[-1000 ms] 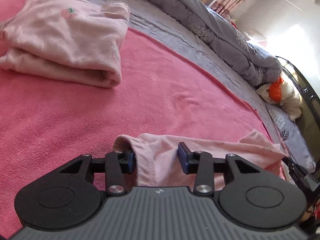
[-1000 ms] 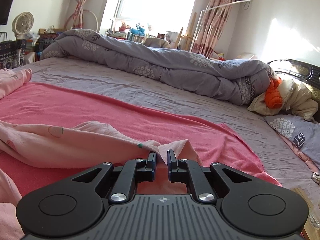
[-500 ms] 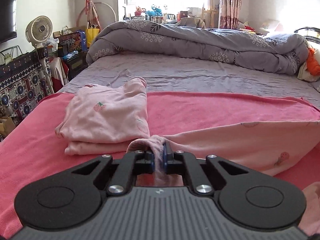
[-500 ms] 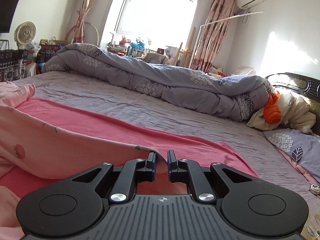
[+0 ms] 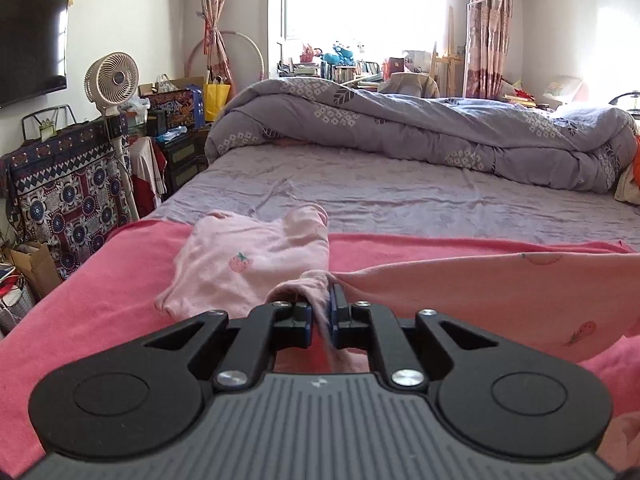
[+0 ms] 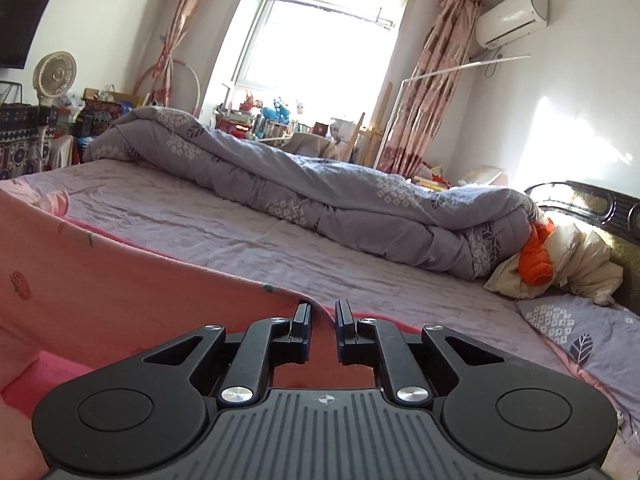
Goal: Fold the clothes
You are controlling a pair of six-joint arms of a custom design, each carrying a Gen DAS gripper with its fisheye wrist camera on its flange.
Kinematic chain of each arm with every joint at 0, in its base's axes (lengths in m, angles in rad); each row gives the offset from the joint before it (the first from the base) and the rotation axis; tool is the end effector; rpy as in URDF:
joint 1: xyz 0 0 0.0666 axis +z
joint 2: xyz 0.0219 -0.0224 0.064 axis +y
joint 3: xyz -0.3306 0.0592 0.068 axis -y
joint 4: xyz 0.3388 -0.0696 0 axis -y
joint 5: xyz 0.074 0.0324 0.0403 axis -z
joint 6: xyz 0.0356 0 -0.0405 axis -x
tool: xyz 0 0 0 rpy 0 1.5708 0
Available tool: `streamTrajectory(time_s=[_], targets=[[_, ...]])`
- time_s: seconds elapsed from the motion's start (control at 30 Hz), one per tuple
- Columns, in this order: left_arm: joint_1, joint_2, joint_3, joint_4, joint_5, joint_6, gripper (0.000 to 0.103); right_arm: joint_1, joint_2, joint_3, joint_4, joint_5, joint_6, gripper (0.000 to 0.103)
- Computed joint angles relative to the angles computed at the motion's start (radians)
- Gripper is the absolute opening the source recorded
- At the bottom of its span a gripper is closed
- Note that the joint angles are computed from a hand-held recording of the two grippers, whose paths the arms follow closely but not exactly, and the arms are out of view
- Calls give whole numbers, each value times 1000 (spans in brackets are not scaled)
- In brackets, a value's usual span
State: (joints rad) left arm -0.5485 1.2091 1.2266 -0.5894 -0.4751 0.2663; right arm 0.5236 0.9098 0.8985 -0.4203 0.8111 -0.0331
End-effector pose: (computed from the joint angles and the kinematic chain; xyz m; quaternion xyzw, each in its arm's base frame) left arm 0.3462 -0.1929 0.4124 0.0084 0.8606 0.0052 0.5092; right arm 0.2736 0.1277 0.3881 0.0185 0.8023 -0.1833 0.5678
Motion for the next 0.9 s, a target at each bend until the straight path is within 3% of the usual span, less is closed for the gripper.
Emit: streamTrajectory(time_s=[0.2,0.37,0.43,0.5,0.57,0.63,0.67,0.7,0.73,0.77,0.8,0.83,0.9], targets=[[25,240,212,-4,-81,-33,13,-133,249,168,123,-71,58,13],[55,481,404,-55,-96,-67,14,-228,527,314,135,-137,43,13],[57,542,427,-59,-105,-97,14,-246,628,358,131,-137,53,13],[49,569,410,-15,-138,-160,16,-260,723,404,119,-128,70,13],[25,570,362,72,-209,-280,19,-275,800,450,78,-124,54,14],[6,560,326,126,-257,-380,19,-287,861,513,-29,-138,3,21],[1,552,314,140,-268,-416,19,-284,855,511,-23,-134,5,32],[5,536,309,123,-249,-411,20,-280,837,497,2,-132,13,43],[18,517,323,64,-200,-362,21,-277,805,471,28,-142,18,66],[34,500,342,2,-144,-310,22,-276,766,441,53,-157,22,77],[60,493,383,-95,-44,-250,26,-274,720,410,71,-178,21,79],[90,492,433,-191,67,-199,43,-276,671,383,73,-219,14,84],[137,484,497,-305,217,-158,45,-287,570,341,40,-346,-21,88]])
